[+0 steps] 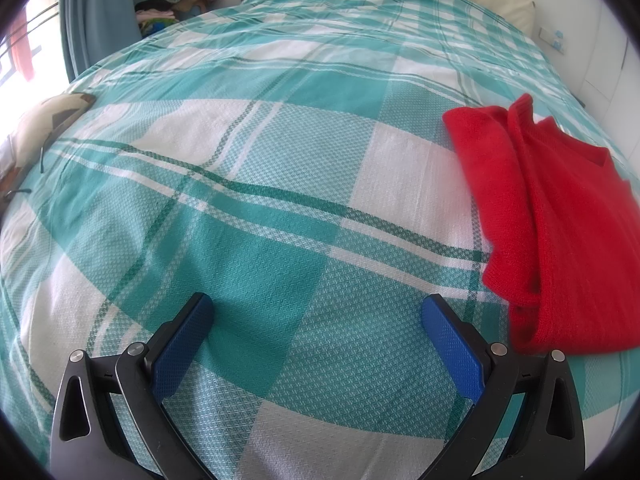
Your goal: Fold small clothes
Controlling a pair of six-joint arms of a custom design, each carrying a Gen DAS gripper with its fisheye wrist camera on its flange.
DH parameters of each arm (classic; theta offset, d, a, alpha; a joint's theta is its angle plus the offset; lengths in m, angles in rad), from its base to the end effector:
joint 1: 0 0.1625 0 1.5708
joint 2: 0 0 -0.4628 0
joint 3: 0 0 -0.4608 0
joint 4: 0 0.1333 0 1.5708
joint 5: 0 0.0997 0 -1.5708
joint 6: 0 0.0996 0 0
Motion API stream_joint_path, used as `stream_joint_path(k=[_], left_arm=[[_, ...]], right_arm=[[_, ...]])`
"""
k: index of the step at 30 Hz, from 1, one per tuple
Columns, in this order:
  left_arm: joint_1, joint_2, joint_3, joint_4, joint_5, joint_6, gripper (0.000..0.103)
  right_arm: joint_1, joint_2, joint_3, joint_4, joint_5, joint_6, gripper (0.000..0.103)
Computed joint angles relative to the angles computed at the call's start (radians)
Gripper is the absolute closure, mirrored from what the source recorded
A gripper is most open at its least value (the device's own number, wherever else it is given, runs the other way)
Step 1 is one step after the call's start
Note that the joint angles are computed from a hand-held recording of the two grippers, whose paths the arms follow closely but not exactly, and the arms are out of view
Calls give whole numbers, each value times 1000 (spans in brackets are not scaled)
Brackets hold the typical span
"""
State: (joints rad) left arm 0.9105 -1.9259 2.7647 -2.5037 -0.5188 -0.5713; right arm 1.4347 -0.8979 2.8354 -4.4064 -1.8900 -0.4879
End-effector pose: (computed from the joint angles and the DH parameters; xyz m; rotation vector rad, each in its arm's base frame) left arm 0.0197 -0.3330 0.2139 0.0378 2.2003 -0.8222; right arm 0.0659 -0.2708 0.1133 0.2366 -2.3951 0.9819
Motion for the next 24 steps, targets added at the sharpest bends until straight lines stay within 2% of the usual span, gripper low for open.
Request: stream_joint_path(k=[11, 19, 24], left_arm=[[-3, -4, 1, 8, 0, -6, 0], [-3, -6, 1, 10, 0, -7, 0], [-1, -3, 1, 5, 0, -3, 0]], right_arm=[[0, -1, 1, 1, 1, 0, 9], [36, 7, -14, 11, -55, 2, 9], [24, 6, -9, 7, -34, 4, 9]])
